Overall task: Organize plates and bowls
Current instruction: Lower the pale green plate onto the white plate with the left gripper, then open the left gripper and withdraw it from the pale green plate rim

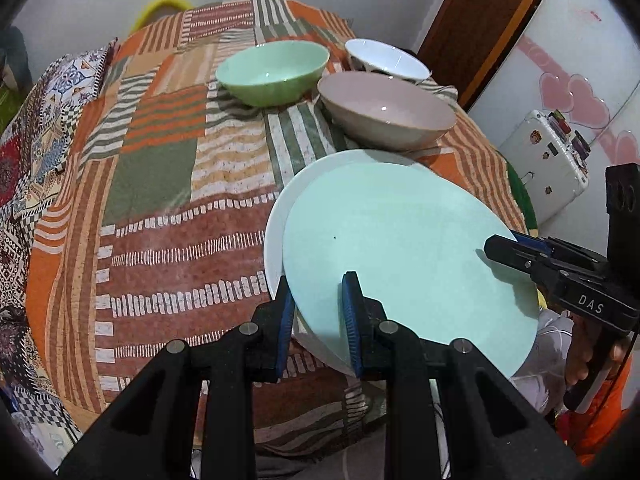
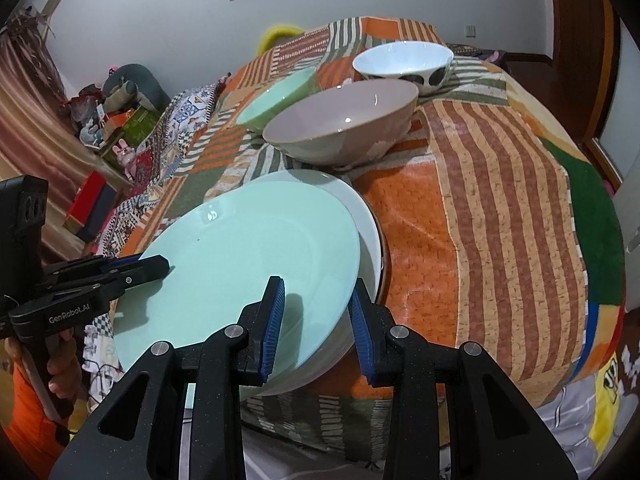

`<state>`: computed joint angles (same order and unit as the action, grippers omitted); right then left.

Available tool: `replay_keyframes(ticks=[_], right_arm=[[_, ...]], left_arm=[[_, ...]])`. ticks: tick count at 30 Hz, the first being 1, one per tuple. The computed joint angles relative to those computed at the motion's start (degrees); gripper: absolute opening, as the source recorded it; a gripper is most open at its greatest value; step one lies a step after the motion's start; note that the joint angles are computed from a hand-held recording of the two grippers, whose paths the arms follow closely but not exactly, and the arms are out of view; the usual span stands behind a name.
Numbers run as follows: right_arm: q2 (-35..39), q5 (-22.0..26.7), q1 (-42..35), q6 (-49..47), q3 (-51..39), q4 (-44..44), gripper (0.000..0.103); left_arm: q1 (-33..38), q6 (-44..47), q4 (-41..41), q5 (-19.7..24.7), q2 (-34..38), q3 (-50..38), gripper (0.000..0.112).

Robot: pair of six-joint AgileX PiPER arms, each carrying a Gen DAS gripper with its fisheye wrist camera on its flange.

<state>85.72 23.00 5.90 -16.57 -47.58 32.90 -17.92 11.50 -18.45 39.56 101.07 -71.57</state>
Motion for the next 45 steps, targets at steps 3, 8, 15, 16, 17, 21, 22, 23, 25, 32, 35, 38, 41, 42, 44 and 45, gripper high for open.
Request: replay_keyframes(ticks=[3, 8, 15, 16, 17, 21, 22, 23, 25, 32, 35, 38, 41, 42, 44, 45], right_arm=[[1.0, 0.0, 0.2, 0.3, -0.3, -0.1, 0.03], [2.2, 0.7, -0.5, -1.1, -1.1, 1.2, 0.03], [3.8, 1.5, -1.0, -1.9, -2.3, 1.7, 0.03], [3.9, 1.6, -1.3, -2.8, -2.3, 2.6, 0.03], [3.9, 1.9, -1.6, -3.7, -2.3, 3.5, 0.03], [4.1, 1.9, -2.2, -5.5, -2.3, 5.3, 0.03], [4.3, 2.0, -2.2, -5.8, -2.5, 5.5, 0.03], [4.5, 2.0, -2.1, -5.7, -2.7, 5.3, 0.03], [4.4, 2.0, -2.1, -5.9, -2.8, 5.1, 0.03], [4.5, 1.1, 0.3, 2.4, -4.3, -4.1, 0.032], [4.5, 0.9, 0.4, 4.5, -4.5, -6.7, 0.032], [4.4, 0.4, 0.8, 8.3, -4.4, -10.8, 0.033], [4.0, -0.1, 0.2, 5.0, -3.6, -8.0, 0.033], [4.1, -0.1, 0.3, 4.8, -3.6, -7.6, 0.033], [4.1, -0.7, 1.0, 6.9, -3.6, -10.0, 0.033], [4.1, -0.9, 1.2, 7.7, -3.5, -11.0, 0.033]], left_arm=[[-0.4, -1.2, 1.3, -0.4, 0.7, -0.4, 0.023], [-0.2, -1.7, 1.4, 0.2, 2.6, -1.9, 0.024], [-0.1, -2.5, 1.8, 0.8, 4.8, -3.5, 0.024], [-0.2, -2.7, 1.9, 0.8, 5.2, -3.7, 0.024], [-0.1, -2.7, 1.8, 1.1, 5.6, -3.9, 0.024], [0.2, -2.1, 0.9, 1.0, 6.2, -4.4, 0.024], [0.1, -2.2, 1.1, 0.8, 6.2, -4.3, 0.024], [0.1, -2.3, 1.2, 0.8, 6.2, -4.3, 0.024], [0.2, -2.0, 1.0, 1.0, 6.2, -4.4, 0.023], [-0.6, -3.0, 2.5, 1.1, 6.7, -5.0, 0.024], [-0.8, -3.2, 2.7, 1.2, 7.1, -5.2, 0.024], [-2.3, -6.4, 7.7, -0.7, 6.5, -4.3, 0.024], [-2.9, -7.1, 9.7, -1.8, 5.8, -3.4, 0.024], [-2.8, -7.0, 9.6, -1.8, 5.7, -3.3, 0.024], [-2.5, -7.0, 9.3, -1.7, 5.6, -3.3, 0.024], [-2.4, -7.1, 9.1, -1.6, 5.4, -3.2, 0.024]])
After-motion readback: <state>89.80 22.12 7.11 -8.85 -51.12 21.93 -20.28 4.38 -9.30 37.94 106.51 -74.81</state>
